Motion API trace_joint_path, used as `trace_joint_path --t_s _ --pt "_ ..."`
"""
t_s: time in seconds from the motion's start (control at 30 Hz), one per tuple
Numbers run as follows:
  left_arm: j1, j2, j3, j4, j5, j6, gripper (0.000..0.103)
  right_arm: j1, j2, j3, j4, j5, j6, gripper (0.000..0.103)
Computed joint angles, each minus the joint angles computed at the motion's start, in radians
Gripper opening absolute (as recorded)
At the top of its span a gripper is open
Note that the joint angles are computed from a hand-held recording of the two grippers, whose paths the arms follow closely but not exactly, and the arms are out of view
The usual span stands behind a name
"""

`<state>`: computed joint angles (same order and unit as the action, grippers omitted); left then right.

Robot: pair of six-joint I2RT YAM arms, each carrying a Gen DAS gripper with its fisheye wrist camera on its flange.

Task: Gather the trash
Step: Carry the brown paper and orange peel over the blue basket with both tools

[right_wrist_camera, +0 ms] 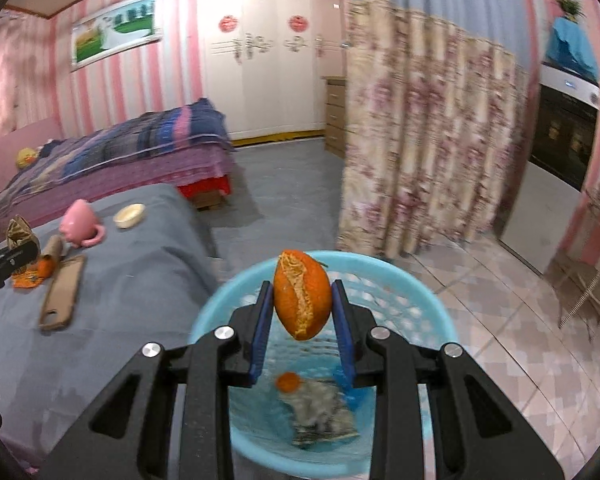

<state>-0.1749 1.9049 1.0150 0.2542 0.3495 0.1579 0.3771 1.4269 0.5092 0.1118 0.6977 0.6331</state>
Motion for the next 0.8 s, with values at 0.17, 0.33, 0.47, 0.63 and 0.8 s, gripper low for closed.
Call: trace_joint_path --t_s 0.17,0.33,0.47,0.63,0.8 --pt "-0.128 0.057 0.010 0.029 -0.053 -0.011 0.048 -0.101 -0.053 -0.105 0.067 -0.041 -0.009 0.030" --pt "-0.219 0.115 0.001 0.097 -0.080 -0.017 0.048 -0.164 -0.030 -0.185 0.174 -0.079 -0.019 0.030" --pt "-0.274 0.148 0.016 0.113 -0.081 -0.014 0.048 -0.195 0.001 -0.230 0.250 -0.097 -0.018 0.030" --pt "-0.344 0.168 0.021 0.138 -0.092 0.002 0.048 -0.222 0.006 -0.274 0.301 -0.110 -0.001 0.030" --pt "-0.383 0.192 0.054 0.124 -0.088 0.007 0.048 -0.209 0.016 -0.284 0.313 -0.098 0.015 0.030"
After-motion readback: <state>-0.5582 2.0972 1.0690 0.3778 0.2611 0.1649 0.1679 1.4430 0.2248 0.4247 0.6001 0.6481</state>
